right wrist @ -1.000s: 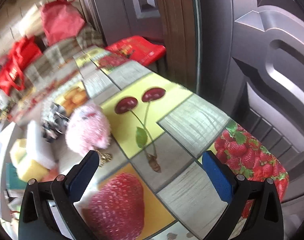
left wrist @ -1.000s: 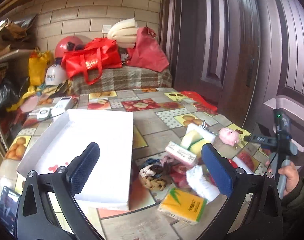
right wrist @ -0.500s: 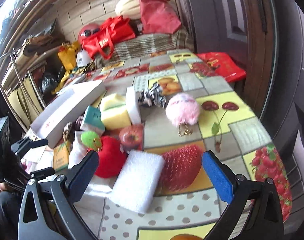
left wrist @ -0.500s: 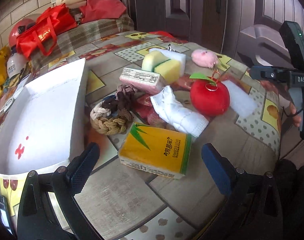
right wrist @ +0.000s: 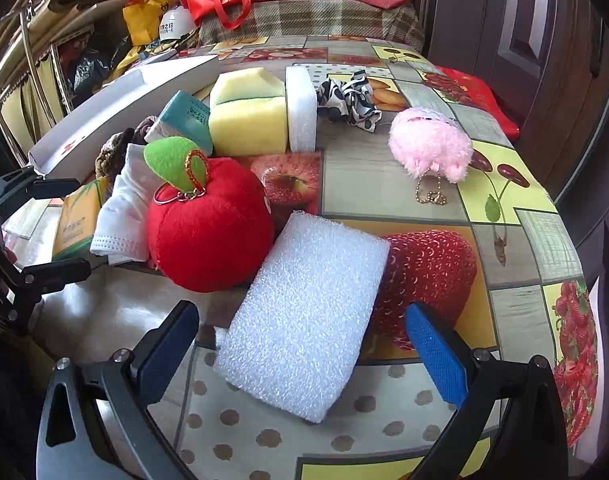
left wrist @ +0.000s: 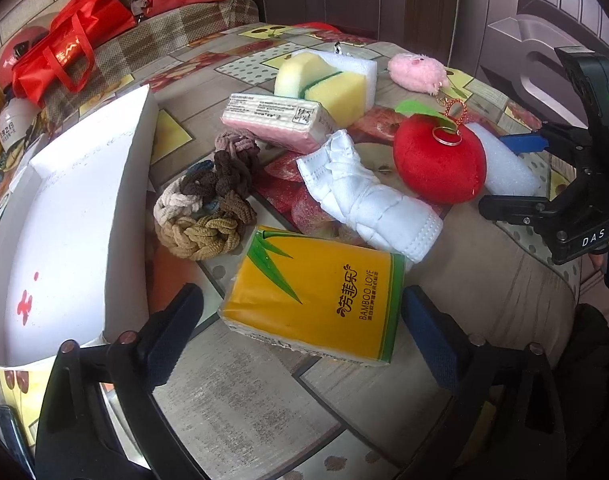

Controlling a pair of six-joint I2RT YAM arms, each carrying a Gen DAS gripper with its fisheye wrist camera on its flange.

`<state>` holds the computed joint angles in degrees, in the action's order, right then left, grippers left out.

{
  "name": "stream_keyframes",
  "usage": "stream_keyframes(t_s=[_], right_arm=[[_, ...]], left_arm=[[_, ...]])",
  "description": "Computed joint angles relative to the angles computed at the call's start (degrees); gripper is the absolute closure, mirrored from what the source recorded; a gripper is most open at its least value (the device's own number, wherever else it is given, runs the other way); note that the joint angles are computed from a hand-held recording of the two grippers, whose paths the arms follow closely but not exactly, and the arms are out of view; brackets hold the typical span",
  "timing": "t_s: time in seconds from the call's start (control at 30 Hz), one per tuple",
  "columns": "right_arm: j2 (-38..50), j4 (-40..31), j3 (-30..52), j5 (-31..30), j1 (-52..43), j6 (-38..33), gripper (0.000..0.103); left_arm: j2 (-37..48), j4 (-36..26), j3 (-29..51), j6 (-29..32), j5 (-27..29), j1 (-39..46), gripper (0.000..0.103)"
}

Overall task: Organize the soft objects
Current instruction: 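Grasp the yellow tissue pack with the left gripper while the right grasps the white foam block, then lower the tissue pack and foam block into the white box and open both grippers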

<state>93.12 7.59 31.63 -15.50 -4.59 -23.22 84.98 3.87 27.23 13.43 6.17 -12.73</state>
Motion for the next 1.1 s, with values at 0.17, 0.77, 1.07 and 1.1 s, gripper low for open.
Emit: stream_keyframes(t_s=[0.17, 0.77, 1.07, 1.1], right_arm=[[-1.95, 0.55, -1.17, -1.55, -1.29, -2.54, 0.038], [-11.71, 34.12, -12.35, -17.15, -5.56, 22.29, 0.042], [-4.93, 40.81, -11.67, -9.66, 7.87, 23.22, 0.042], [-4.80, 41.38, -11.80, -8.75, 9.29, 22.93, 0.042]], left_arm=[[-0.66, -0.55, -0.15, 0.13, 0.62, 0.10, 0.026], [-13.29, 26.85, -13.96, -4.52, -0.87, 18.68, 0.026], [-10.71, 32.22, -14.99, -6.00, 4.52, 30.66, 0.026], [-10.13, 32.33, -14.72, -6.43, 5.33, 31.73, 0.026]])
